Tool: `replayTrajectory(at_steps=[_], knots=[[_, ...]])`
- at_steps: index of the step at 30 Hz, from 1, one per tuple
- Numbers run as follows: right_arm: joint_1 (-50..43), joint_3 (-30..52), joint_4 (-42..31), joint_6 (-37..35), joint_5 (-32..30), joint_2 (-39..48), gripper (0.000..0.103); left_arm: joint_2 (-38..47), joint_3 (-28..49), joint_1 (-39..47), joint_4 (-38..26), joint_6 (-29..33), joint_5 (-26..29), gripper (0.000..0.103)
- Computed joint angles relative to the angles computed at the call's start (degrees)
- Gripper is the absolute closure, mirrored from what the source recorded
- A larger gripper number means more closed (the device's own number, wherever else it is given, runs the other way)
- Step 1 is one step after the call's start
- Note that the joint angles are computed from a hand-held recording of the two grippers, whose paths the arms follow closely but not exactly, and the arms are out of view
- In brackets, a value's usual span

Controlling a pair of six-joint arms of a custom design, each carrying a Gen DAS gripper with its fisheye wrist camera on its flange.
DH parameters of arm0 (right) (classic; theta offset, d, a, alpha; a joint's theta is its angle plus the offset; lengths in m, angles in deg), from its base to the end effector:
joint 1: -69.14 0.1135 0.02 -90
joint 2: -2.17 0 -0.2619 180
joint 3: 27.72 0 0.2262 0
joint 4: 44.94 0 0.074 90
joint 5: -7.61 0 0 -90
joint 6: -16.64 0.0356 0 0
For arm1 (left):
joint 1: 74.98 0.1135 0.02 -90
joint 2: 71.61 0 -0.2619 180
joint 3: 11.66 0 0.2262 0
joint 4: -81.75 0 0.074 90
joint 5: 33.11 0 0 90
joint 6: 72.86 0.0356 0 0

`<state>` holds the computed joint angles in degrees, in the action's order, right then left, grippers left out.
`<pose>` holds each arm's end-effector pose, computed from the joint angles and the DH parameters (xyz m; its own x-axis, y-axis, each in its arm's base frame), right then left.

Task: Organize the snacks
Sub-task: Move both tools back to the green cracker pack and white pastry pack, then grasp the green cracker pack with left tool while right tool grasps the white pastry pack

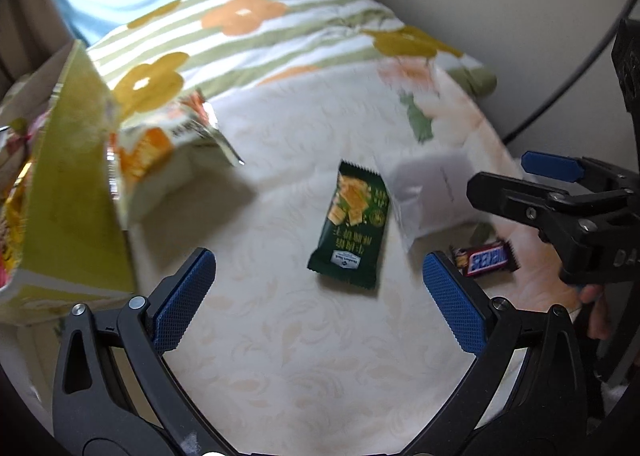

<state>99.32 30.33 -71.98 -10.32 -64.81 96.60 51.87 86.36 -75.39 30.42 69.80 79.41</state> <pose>0.2394 0.1268 0.1439 -0.6735 0.5912 -0.4436 0.5248 0.8051 0.2764 0.3930 -0.0164 0.1306 -0.5156 0.7381 -0.4351 0.8311 0.5544 -0.0445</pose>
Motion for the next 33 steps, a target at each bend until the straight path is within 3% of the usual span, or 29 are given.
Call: replayTrajectory(at_steps=[8,12,16,23,26,28,33], knots=[[0.5,-4.2,8.0,2.4,0.5,4.1,0.0,5.4,-2.4,-3.2,8.1,1.3,-1.3,0.002],[-0.2,-4.4,9.4,3.3,-0.4,6.1,0.0,7.7,-0.2,-3.5,7.1,2.5,-0.4,0.004],[-0.3,-3.9,10.3,4.2,-0.8,7.9,0.0,8.9,1.4,-3.7,6.0,4.6,-0.9,0.022],[-1.0,-2.4,10.4,5.6,-1.8,10.5,0.0,10.6,3.0,-4.9,5.4,7.1,-1.3,0.03],[-0.8,-1.0,9.1,5.8,-1.4,11.5,0.0,10.2,2.5,-5.5,5.4,8.9,-0.7,0.043],[-0.8,0.5,7.5,5.6,-1.0,12.3,0.0,9.8,2.1,-5.7,5.3,9.6,-0.2,0.061],[-1.4,4.7,3.9,4.9,-0.9,15.1,0.0,10.2,3.3,-5.9,3.9,10.0,-0.4,0.062]])
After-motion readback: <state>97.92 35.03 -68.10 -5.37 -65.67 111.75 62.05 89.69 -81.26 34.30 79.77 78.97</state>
